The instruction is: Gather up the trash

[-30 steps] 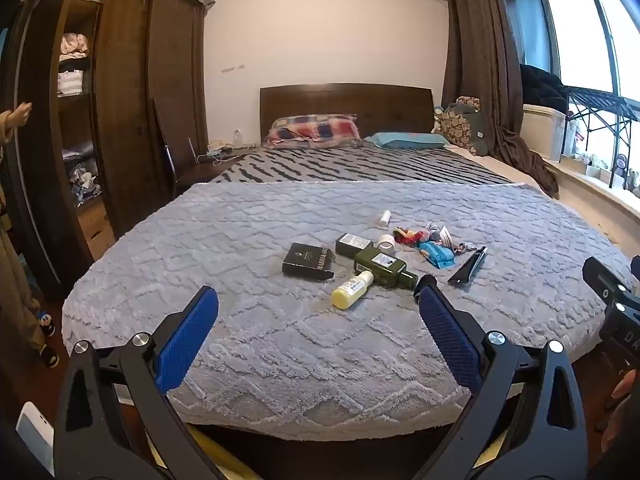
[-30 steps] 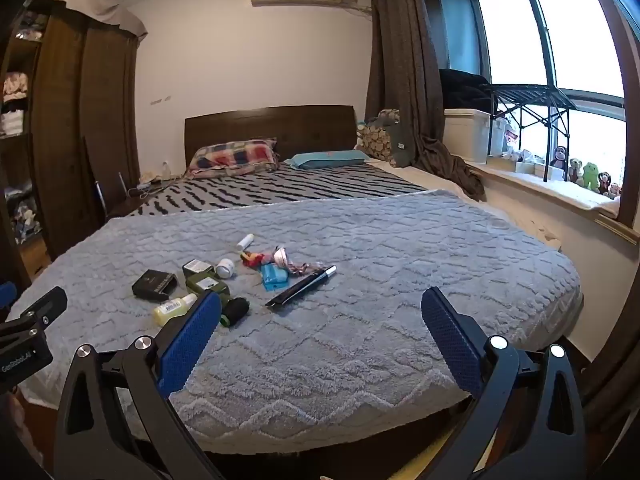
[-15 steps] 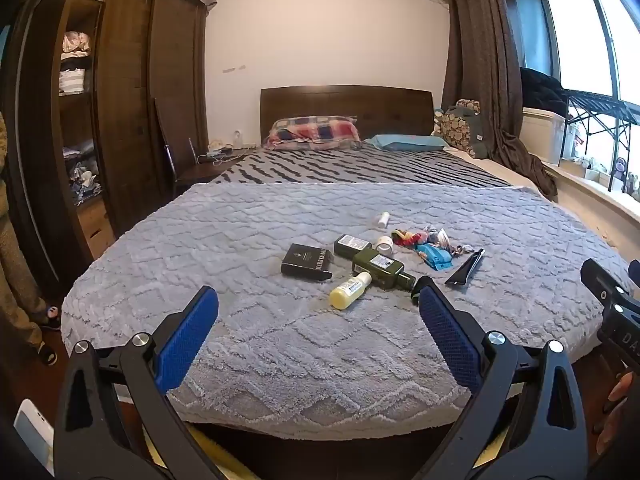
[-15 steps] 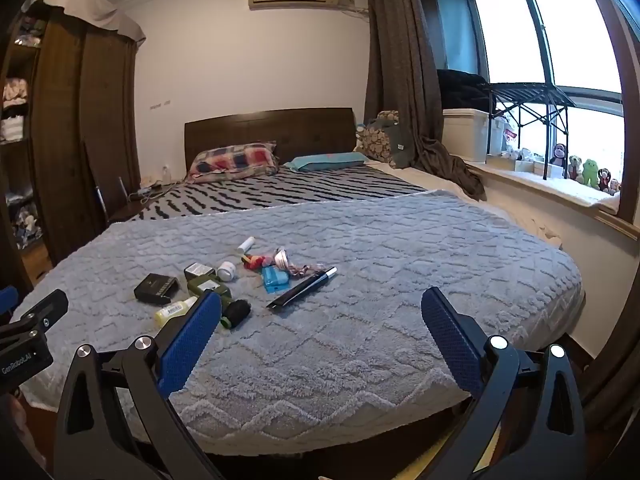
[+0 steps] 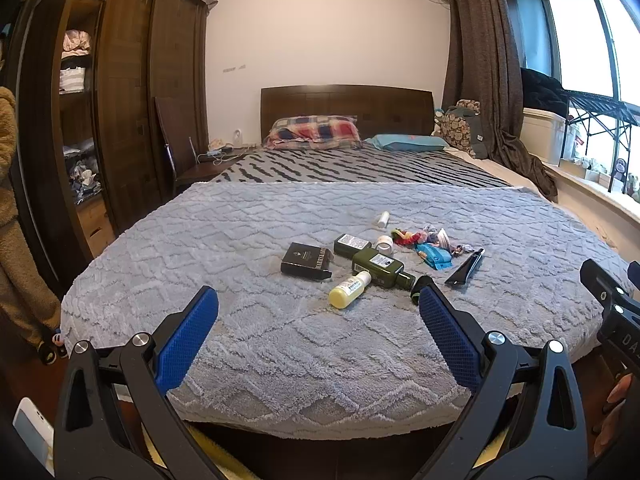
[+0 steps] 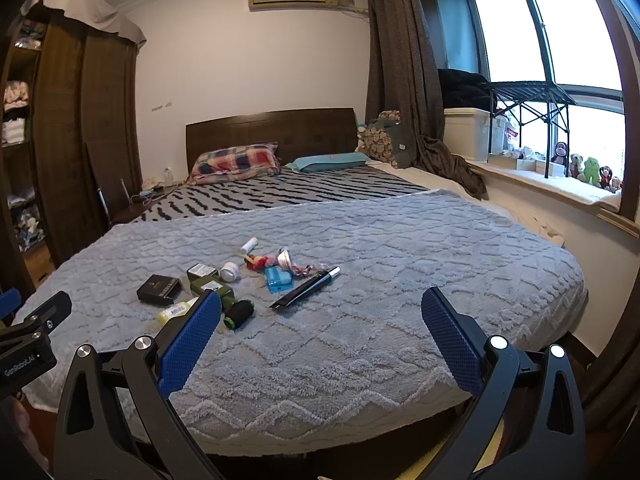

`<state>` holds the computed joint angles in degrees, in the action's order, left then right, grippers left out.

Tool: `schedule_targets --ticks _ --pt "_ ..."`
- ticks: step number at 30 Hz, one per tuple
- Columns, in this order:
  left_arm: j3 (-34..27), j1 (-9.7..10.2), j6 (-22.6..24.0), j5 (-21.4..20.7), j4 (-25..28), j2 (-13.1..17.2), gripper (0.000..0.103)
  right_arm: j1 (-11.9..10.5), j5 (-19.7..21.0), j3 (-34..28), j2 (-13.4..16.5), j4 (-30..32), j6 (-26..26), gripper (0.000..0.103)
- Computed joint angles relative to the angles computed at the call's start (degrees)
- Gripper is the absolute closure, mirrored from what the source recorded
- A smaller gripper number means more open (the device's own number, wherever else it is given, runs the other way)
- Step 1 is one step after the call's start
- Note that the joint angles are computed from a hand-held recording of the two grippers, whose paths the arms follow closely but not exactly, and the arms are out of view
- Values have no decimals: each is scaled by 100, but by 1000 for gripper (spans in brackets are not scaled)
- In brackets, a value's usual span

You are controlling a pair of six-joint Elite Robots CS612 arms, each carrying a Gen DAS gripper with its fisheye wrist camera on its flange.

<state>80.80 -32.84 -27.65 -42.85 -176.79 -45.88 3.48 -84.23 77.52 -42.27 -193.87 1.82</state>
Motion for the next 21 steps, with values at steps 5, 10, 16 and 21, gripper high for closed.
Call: schedule_targets --ticks 5,10,16,21 --pt "17 -4 -7 -5 -1 -14 8 -3 0 1 3 -12 11 3" --pt "16 0 -13 -30 37 -19 8 -4 -4 -3 3 -1 16 3" --pt "-82 38 -73 -79 226 14 8 0 -36 -39 14 38 4 3" --pt "-172 59 -73 -110 297 70 8 -11 -55 -113 51 115 36 3"
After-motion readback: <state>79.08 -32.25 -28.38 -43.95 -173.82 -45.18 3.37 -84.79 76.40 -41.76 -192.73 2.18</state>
